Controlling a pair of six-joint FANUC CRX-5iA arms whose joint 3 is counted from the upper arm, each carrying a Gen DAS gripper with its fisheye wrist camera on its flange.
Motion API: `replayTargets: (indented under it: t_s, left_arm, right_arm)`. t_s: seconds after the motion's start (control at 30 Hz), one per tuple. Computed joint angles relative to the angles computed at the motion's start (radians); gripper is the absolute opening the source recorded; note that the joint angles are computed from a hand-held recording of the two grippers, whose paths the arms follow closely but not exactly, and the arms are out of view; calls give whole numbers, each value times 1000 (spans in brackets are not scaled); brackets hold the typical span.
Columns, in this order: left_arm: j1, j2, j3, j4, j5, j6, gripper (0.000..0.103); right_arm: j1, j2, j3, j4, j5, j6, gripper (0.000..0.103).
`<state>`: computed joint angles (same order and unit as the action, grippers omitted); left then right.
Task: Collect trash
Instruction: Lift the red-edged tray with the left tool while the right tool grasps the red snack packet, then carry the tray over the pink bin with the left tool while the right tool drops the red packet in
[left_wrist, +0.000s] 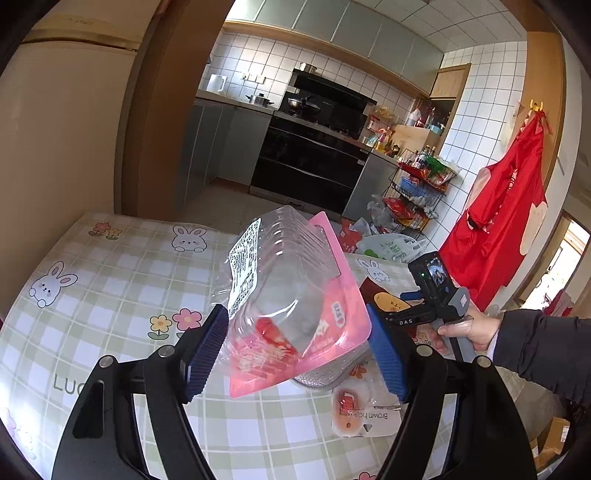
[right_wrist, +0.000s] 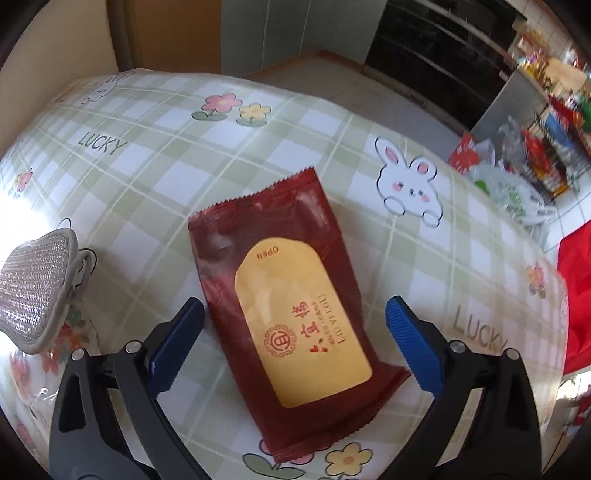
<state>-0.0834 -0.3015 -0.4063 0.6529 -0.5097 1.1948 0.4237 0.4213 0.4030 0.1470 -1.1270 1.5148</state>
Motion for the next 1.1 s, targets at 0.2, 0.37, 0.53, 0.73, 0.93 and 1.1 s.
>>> replayTargets:
  t_s: [0.2, 0.37, 0.53, 0.73, 0.93, 1.1]
  left_arm:
    - [13, -21, -17, 19, -11, -1, 73]
    - [18, -43, -39, 47, -12, 3, 73]
    - [18, -71, -49, 57, -23, 7, 73]
    - [7, -129, -64, 36, -39, 51, 73]
    - [-11, -202, -84, -3, -65, 114, 73]
    - [-26, -276, -101, -40, -85, 181, 73]
  right_arm:
    - [-44, 1, 55, -147, -87, -26, 75]
    - [-37, -34, 19, -133, -90, -52, 62]
    - [-38, -146, -99, -135, -7, -114, 56]
    - [-12, -327, -274, -115, 105, -207, 56]
    - [41, -496, -379, -119, 142, -251, 56]
    - [109, -639, -448, -104, 168, -312, 56]
